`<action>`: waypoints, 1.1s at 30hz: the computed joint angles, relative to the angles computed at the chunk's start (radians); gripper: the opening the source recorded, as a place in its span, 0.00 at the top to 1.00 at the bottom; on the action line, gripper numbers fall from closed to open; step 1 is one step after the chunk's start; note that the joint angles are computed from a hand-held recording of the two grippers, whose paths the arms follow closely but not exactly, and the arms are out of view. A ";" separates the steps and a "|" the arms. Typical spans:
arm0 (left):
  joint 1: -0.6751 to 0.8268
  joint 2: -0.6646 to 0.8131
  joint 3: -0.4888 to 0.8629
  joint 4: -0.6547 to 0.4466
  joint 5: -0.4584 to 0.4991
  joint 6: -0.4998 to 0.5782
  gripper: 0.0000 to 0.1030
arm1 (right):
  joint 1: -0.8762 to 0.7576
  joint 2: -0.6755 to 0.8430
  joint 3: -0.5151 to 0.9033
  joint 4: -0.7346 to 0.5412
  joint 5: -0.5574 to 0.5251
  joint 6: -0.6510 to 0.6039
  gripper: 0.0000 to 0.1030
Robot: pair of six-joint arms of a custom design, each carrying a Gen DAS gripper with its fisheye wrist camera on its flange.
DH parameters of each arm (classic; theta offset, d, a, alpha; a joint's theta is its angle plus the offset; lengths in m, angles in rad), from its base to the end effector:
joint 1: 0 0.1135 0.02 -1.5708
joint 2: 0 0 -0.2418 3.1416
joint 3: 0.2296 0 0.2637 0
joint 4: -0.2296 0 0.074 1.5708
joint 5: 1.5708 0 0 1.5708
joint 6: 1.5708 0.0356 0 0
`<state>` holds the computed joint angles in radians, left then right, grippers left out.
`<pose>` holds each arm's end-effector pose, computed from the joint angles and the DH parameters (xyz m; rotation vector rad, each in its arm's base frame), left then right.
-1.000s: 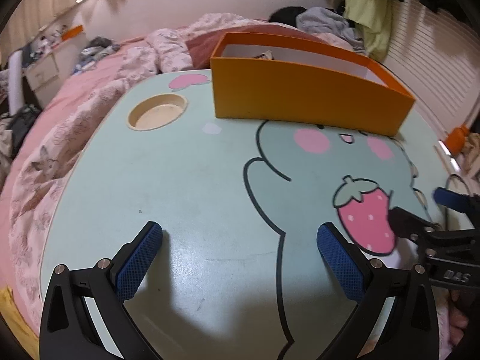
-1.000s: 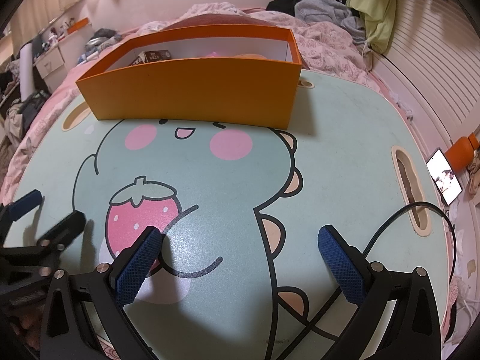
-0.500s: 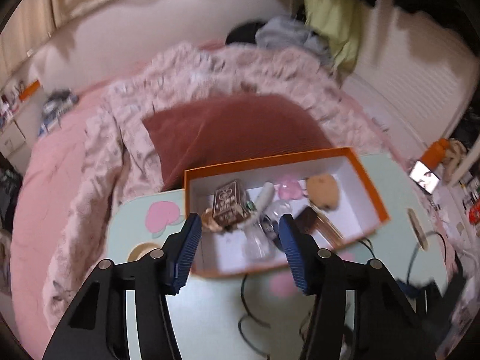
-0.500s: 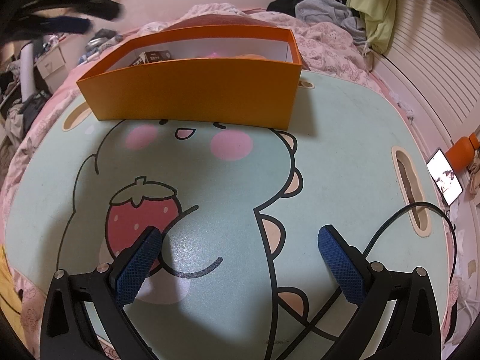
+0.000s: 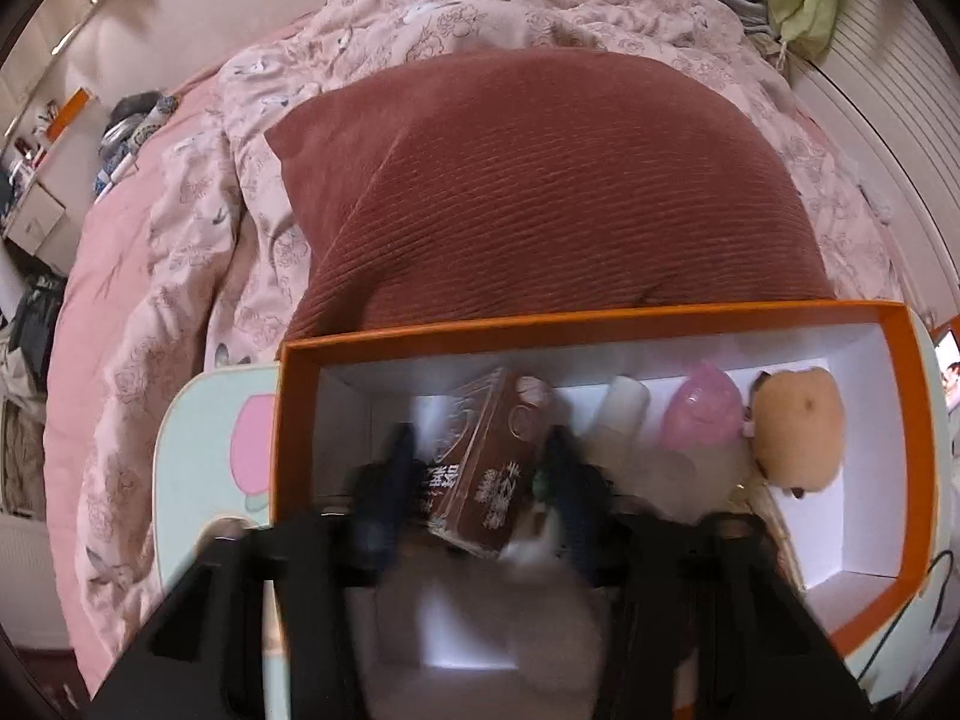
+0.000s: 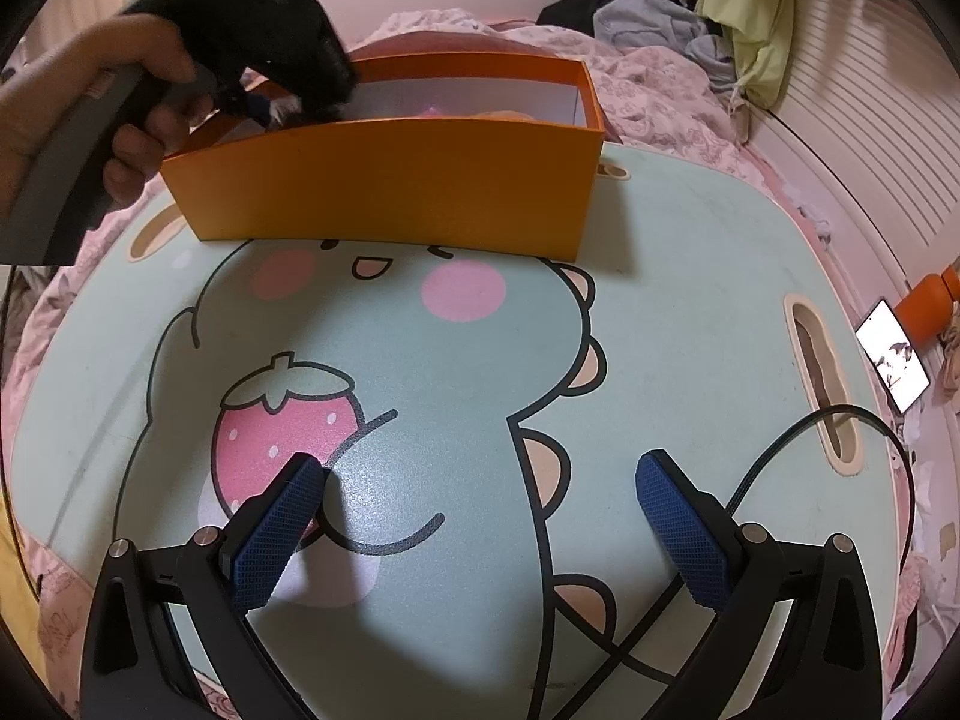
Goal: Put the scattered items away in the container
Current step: 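Reach into the orange box and grasp the brown carton with the left tool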
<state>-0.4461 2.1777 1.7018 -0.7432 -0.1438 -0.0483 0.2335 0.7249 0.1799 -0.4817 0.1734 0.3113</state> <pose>0.4093 -0.1901 0.1453 0.5117 2.7177 0.0729 0.1436 0.0278 0.0987 0.1624 2.5682 -0.0223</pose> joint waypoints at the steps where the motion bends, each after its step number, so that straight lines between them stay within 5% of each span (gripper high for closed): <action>1: 0.001 -0.005 -0.005 0.000 0.006 0.006 0.69 | -0.006 0.003 0.000 0.005 -0.004 -0.004 0.00; 9: 0.043 -0.264 -0.250 0.149 0.178 0.040 0.73 | 0.002 0.005 -0.001 0.007 0.000 0.004 0.00; 18: 0.060 -0.528 -0.430 0.182 0.376 0.051 0.73 | 0.008 0.014 0.004 0.010 0.004 0.009 0.00; 26: 0.040 -0.514 -0.439 0.220 0.325 0.040 0.73 | 0.003 0.015 0.007 0.009 0.001 0.006 0.00; 33: 0.075 -0.500 -0.458 0.273 0.378 0.001 0.73 | 0.008 0.014 0.007 0.006 0.004 0.010 0.00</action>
